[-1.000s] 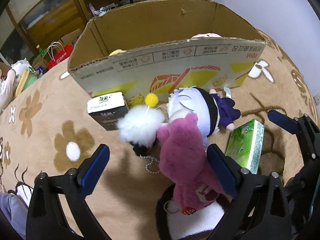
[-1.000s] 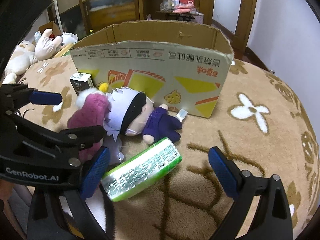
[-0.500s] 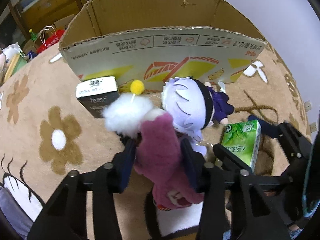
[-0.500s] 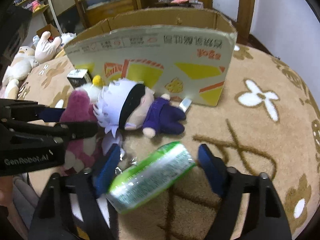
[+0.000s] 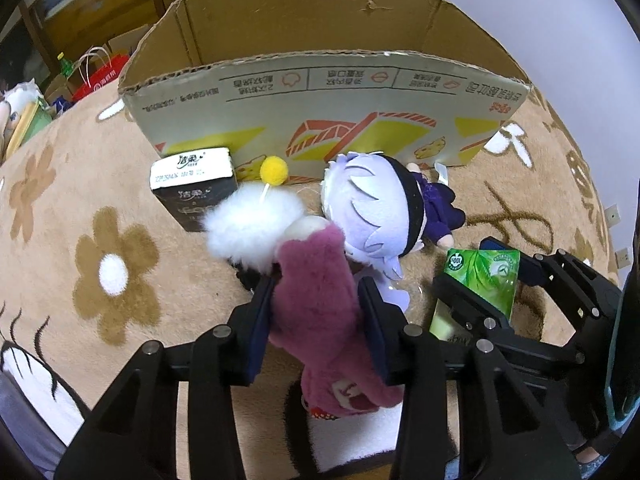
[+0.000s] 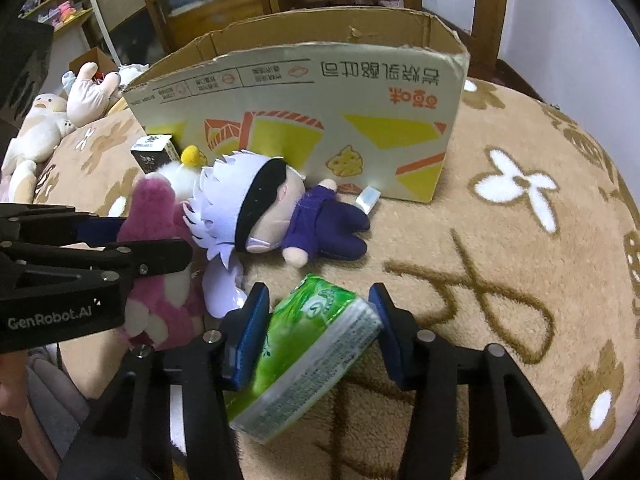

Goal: Organize soft objects
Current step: 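Grasp the pink plush with the left tool while the right tool grasps the green tissue pack, then lift the pink plush and green tissue pack over the box with both tools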

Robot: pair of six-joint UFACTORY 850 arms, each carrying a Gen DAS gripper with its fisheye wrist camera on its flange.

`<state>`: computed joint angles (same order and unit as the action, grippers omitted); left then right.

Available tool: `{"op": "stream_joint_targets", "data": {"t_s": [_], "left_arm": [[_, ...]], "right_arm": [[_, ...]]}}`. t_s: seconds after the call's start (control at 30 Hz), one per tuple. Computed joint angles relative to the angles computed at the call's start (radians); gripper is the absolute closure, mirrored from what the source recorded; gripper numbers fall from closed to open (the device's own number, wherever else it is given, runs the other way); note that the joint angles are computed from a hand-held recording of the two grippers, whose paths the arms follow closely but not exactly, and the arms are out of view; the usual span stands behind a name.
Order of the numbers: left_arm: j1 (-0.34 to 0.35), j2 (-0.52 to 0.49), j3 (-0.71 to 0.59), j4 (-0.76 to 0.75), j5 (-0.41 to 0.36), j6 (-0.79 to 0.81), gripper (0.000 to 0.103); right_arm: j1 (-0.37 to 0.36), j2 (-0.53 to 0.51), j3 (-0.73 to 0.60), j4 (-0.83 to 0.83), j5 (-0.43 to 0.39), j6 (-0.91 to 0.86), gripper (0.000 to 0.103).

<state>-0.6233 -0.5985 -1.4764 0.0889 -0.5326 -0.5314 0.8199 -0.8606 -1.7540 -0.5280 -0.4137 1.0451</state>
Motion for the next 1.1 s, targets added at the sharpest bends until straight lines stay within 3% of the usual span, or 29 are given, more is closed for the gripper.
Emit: {"op": "stream_joint_targets", "data": {"t_s": [0.13, 0.43, 0.73, 1.1], "left_arm": [[0.006, 0.008, 0.012, -0.018, 0.013, 0.008, 0.062], [-0.007, 0.03, 0.041, 0.058, 0.041, -0.058, 0.064], [-0.022, 0.049, 0.054, 0.154, 0.051, -0.154, 0.066], [-0.068, 0.12, 0.106, 0.609, 0.074, -0.564, 0.067]], "right_arm": [[0.007, -0.005, -0.016, 0.009, -0.024, -0.024, 0.055], [0.026, 0.004, -0.016, -0.142, -0.039, 0.084, 0.059], [0.037, 0.05, 0.035, -0.379, -0.047, 0.312, 0.062], [0.051, 0.127, 0.112, -0.793, -0.079, 0.693, 0.063]]}}
